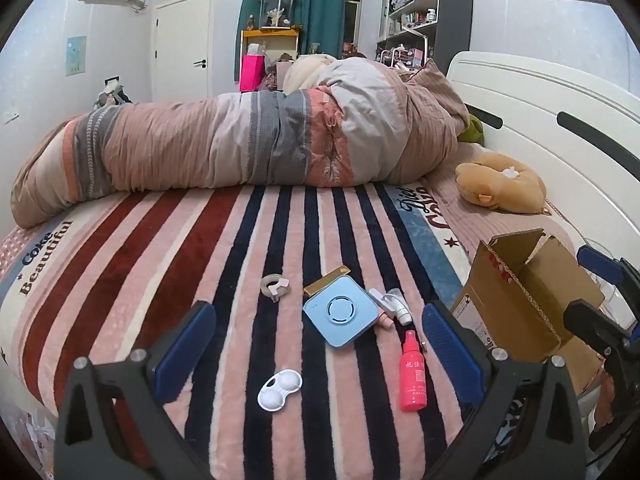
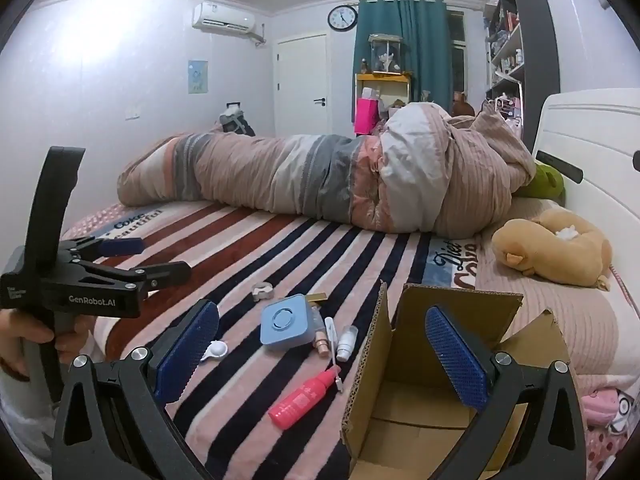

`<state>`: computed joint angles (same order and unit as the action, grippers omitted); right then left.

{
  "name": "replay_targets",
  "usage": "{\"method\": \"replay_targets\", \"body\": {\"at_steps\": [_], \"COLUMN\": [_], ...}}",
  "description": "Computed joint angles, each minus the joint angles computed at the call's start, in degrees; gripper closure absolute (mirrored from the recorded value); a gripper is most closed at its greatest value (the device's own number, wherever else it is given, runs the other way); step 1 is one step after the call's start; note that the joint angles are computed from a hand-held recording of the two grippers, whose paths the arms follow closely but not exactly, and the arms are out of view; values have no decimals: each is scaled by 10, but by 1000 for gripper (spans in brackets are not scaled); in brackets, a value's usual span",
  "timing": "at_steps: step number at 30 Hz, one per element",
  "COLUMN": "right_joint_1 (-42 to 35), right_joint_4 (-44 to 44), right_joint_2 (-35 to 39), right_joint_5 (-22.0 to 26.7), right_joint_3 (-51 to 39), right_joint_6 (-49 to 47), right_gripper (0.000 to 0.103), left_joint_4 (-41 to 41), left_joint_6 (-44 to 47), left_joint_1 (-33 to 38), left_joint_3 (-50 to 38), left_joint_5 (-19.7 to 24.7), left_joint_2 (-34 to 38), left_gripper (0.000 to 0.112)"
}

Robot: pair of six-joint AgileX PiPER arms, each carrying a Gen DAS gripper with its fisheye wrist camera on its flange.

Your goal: Organize rigid objects

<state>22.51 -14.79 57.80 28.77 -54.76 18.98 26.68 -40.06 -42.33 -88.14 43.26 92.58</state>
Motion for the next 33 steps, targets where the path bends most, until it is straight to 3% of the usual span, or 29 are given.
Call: {"method": "replay_targets", "body": {"at_steps": [19,22,26,30,33], "right_joint_1": [20,10,21,-16,-19], "right_joint_4": [-16,29,24,142,148], "right_joint_2": [2,5,8,8,4], "right_joint_5": [5,8,14,0,1], "right_joint_3": [0,-3,-4,0,2], "right_joint_6": [28,-11,0,-106,-105], "right_gripper": [0,0,0,0,0], "left_joint_4": [4,6,5,13,21], "left_joint_6": [-5,-7,-6,-13,-20], "left_joint_1": [-2,-3,-5,-10,-15], "left_joint_3": [20,19,22,32,33], "left_joint_5": [-8,-6,-9,-10,-6], "left_joint_2": [-15,-15,-18,-27,-27], "left_gripper": [10,10,10,10,10]}}
